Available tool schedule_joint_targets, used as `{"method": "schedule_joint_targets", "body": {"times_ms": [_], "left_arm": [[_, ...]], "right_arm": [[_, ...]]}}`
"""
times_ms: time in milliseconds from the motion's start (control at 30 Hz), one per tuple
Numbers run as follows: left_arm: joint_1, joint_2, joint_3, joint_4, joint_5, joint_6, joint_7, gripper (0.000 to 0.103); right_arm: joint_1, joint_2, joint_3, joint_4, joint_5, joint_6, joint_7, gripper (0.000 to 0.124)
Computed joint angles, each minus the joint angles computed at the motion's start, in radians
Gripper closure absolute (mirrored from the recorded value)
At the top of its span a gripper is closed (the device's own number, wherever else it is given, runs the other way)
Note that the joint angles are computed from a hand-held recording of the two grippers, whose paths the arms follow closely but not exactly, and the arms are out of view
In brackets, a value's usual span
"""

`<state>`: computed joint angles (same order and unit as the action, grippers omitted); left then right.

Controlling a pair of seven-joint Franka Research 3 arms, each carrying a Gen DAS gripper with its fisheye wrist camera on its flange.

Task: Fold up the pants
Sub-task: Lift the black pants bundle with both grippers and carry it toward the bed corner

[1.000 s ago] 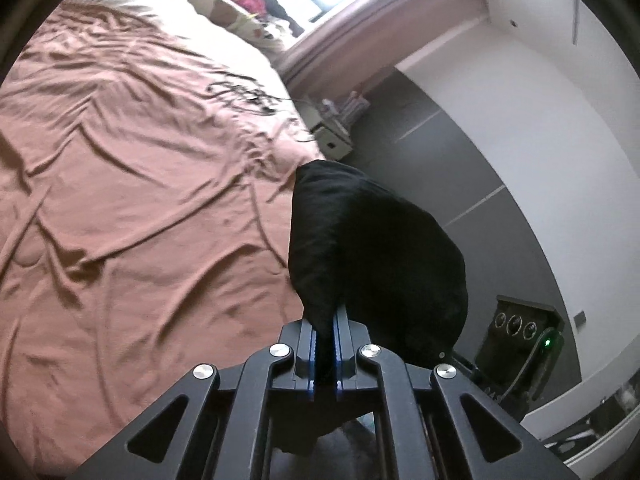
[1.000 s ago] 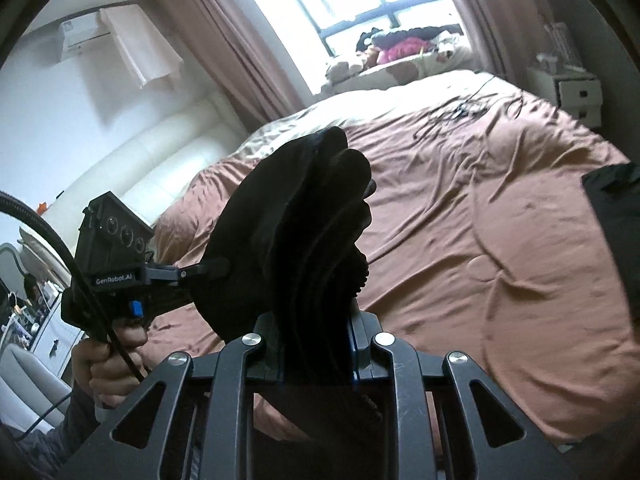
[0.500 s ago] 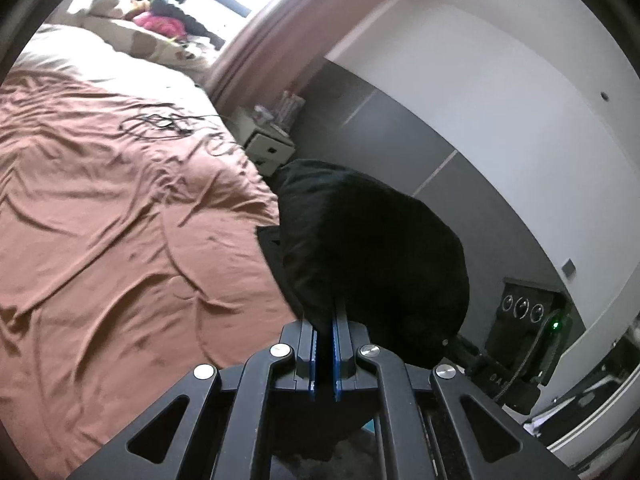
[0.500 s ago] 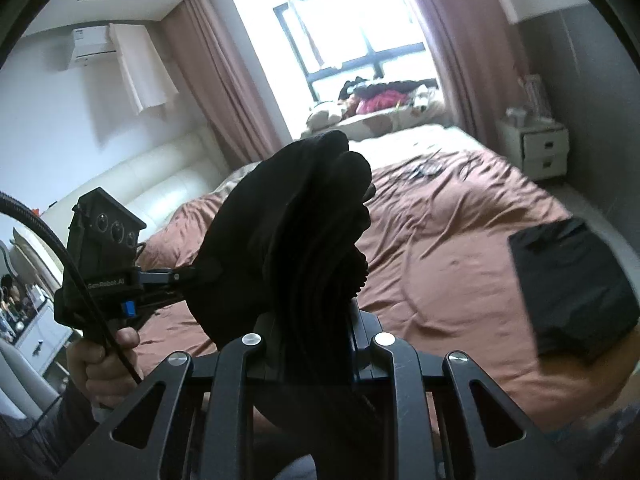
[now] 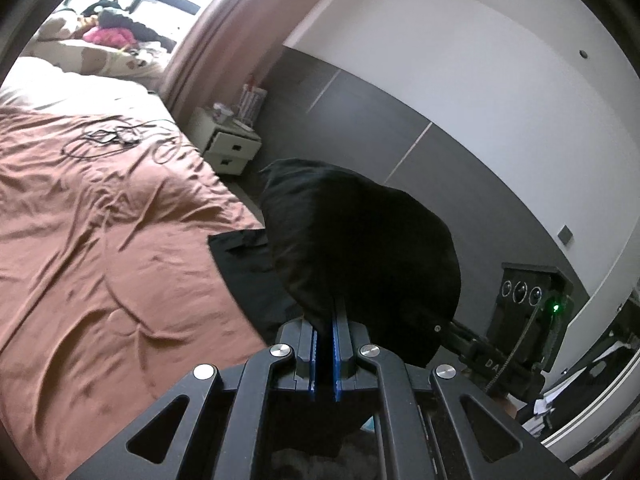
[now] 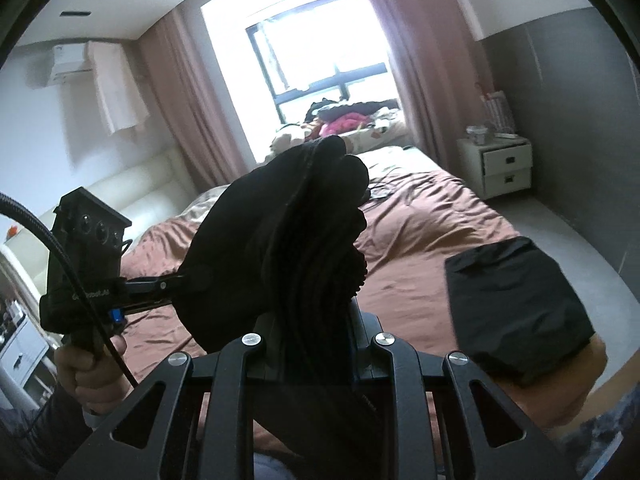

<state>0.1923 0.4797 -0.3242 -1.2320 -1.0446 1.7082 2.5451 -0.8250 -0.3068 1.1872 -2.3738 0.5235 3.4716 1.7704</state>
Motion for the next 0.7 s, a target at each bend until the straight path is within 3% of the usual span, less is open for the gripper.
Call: {"method": "schedule_joint_targets", "body": {"times_ms": [300, 467, 700], "left_arm": [[-0.089, 0.109, -0.057, 0.135, 0.039, 0.015, -0.05, 0.097], [-0.136, 0.181, -0.09, 0.22, 0.08, 0.019, -0.089, 0.097], [-0.196, 0.281, -0.129, 0.31, 0.137, 0.006, -0.157, 0.097]], "right_arm": [[-0.149, -0.171, 0.092, 0.001, -0.015, -0.075, 0.135, 0.105], [-0.195, -0.227, 0.096, 0.014, -0.068, -0.14, 0.199, 0.105], [-0.202, -0.277, 0.061, 0.039, -0.151, -0.269, 0.279, 0.105]]}}
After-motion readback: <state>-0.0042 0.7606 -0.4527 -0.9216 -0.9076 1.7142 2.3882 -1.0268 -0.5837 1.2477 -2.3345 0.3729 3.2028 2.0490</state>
